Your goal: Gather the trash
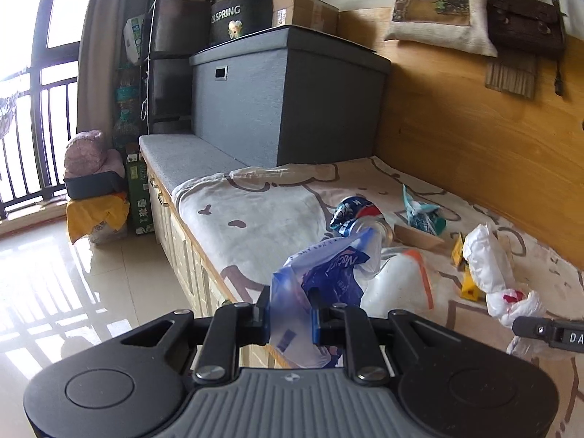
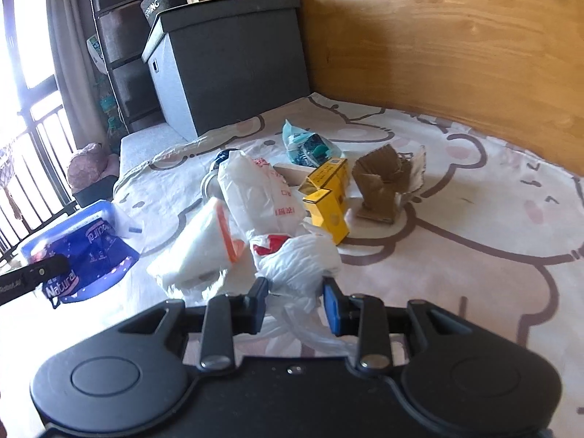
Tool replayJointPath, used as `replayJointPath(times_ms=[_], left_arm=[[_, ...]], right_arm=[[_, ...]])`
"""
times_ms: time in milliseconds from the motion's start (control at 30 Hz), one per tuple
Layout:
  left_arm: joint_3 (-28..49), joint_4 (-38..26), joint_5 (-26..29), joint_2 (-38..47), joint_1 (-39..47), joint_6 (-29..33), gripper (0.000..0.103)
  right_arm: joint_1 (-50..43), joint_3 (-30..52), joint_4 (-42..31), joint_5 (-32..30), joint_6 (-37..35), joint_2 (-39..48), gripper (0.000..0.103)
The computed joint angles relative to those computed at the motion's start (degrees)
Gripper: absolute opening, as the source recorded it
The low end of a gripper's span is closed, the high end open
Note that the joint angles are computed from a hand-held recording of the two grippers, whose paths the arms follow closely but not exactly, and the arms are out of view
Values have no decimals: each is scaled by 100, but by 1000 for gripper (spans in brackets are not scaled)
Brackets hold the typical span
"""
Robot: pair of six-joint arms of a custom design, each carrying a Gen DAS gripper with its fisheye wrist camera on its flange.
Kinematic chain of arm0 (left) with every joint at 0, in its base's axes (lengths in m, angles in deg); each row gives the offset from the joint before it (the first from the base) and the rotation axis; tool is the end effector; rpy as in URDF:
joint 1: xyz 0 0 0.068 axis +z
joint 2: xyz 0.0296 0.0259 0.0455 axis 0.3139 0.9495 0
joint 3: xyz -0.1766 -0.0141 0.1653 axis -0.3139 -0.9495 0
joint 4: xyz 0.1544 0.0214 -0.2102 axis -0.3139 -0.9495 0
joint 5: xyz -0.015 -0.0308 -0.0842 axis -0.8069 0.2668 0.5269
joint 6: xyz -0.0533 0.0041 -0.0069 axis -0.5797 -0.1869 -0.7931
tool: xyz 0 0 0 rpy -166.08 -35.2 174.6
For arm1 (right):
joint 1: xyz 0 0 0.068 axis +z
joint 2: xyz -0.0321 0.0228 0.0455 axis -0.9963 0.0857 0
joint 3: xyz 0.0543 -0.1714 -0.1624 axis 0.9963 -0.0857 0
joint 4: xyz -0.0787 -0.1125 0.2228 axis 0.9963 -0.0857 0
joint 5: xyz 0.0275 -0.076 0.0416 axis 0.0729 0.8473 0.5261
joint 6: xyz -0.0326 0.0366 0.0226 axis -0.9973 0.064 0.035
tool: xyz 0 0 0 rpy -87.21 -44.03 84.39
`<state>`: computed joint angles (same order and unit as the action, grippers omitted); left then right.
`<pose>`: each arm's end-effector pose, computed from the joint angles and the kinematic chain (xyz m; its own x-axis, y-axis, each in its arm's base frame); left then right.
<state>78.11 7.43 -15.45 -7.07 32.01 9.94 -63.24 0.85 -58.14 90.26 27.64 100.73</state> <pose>0.1508 0.0331 0.3258 -0.4701 -0.1385 -0.8717 -0.1640 0.9841 -0.0679 0.2044 0.0801 0.3209 -0.6189 0.0366 -0.7846 -0.1802 0.9657 0.1872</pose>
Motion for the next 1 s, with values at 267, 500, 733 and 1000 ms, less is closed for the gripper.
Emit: replayJointPath(times_ms=[267, 500, 733, 1000], left_arm=[[-83, -591, -490, -696, -458, 12, 21], [-84, -1098, -314, -1045, -201, 16, 21], [-168, -1363, 667, -1238, 1141, 399, 21], [-173, -1843, 2463, -1045, 3801, 1640, 21]], right_arm=[[232, -56, -437, 224, 46, -410, 33], [849, -9, -604, 622, 269, -462, 33], [1642, 79, -663, 1109, 522, -281, 33], [2418, 235, -558, 1459, 771, 145, 33]])
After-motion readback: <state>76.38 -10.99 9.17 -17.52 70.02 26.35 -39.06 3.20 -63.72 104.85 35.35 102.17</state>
